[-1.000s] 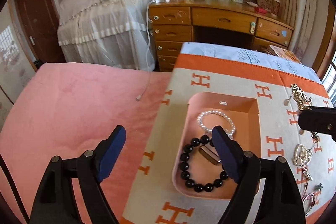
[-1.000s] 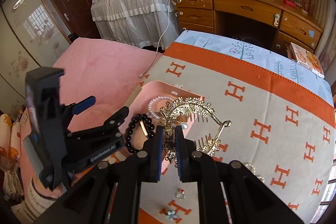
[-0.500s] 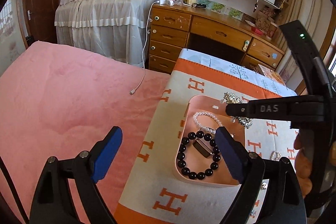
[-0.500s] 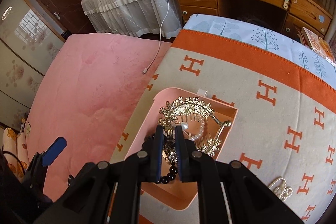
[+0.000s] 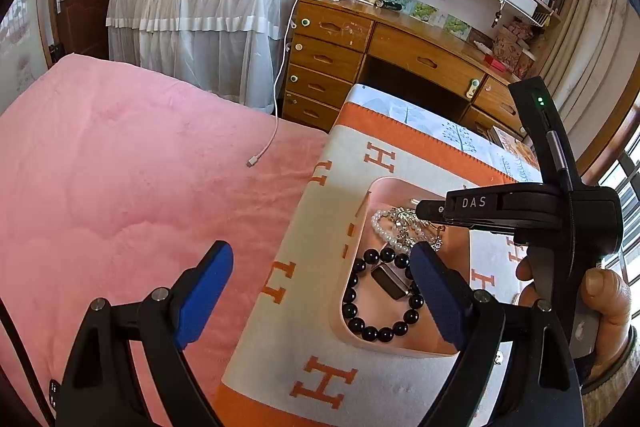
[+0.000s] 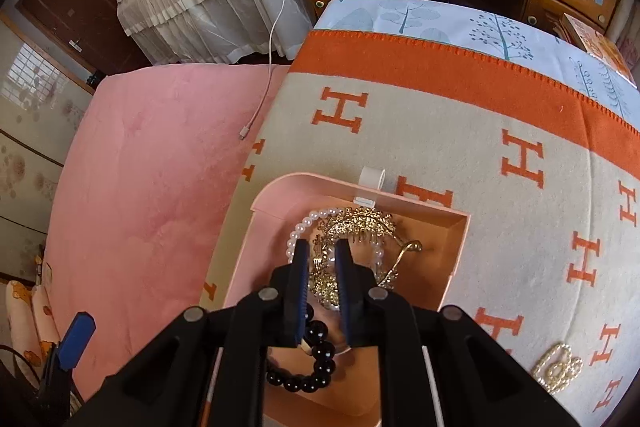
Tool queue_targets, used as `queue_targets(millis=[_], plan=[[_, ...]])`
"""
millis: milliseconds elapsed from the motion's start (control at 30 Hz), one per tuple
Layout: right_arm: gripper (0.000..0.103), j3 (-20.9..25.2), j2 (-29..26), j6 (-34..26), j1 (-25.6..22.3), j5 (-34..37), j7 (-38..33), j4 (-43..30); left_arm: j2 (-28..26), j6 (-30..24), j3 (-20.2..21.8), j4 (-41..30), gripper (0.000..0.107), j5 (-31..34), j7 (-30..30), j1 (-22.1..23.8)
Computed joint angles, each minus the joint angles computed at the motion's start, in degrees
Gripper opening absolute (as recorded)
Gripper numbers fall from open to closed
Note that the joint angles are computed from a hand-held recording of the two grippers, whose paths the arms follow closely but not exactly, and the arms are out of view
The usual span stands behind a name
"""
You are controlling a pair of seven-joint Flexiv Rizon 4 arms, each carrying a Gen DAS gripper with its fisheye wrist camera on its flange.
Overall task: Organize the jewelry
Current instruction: 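Release the pearl bracelet into the pink box with the left tool while the right tool releases the comb there, then move the right tool to the red string bracelet and grasp it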
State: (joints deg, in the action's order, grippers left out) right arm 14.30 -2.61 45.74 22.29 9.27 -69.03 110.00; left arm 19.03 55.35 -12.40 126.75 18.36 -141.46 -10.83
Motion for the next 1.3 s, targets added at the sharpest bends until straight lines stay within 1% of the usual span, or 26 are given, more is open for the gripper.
queue_targets(millis=[133,300,433,800,867,1067,1133,1200,1300], plan=[[0.013,0.0,2.7,1.5,-0.7,2.5,-1.9,2.2,-0.3,-0.4,-0.7,-0.6,0.089,0.4,0.0,-0.2],[0.013,-0.7,7.9,2.3,-1.5,7.0,-5.1,6.0,-0.6,-1.3,-2.2,-2.0,0.089,1.7,-0.3,-0.9],[0.013,-1.6,12.7,2.7,-2.0,8.7,-6.5,9.8,-1.3,-1.6,-3.0,-3.2,0.089,2.5,-0.1,-1.9],[0.013,-3.7,26.6,3.8,-2.9,8.3,-7.6,20.8,-4.5,-2.8,-4.7,-6.9,0.089,4.5,0.4,-5.5],[0.013,-3.9,29.2,3.3,-3.1,7.7,-7.4,22.8,-5.3,-3.0,-5.1,-7.8,0.089,5.2,0.4,-6.3],[0.013,-6.1,37.3,1.2,-3.5,9.6,-7.3,27.7,-8.6,0.2,-4.7,-9.2,0.089,4.5,2.8,-10.2],[0.013,-5.8,39.9,1.4,-4.8,8.6,-6.5,29.4,-9.5,0.1,-5.0,-10.1,0.089,4.9,2.8,-11.1],[0.013,-5.3,41.8,0.5,-6.4,6.6,-5.0,30.6,-10.6,-1.3,-5.4,-11.5,0.091,5.4,2.7,-12.0],[0.013,-7.5,44.4,-1.0,-6.6,6.9,-5.0,31.5,-11.9,-0.6,-5.5,-12.6,0.091,6.9,1.7,-13.5]])
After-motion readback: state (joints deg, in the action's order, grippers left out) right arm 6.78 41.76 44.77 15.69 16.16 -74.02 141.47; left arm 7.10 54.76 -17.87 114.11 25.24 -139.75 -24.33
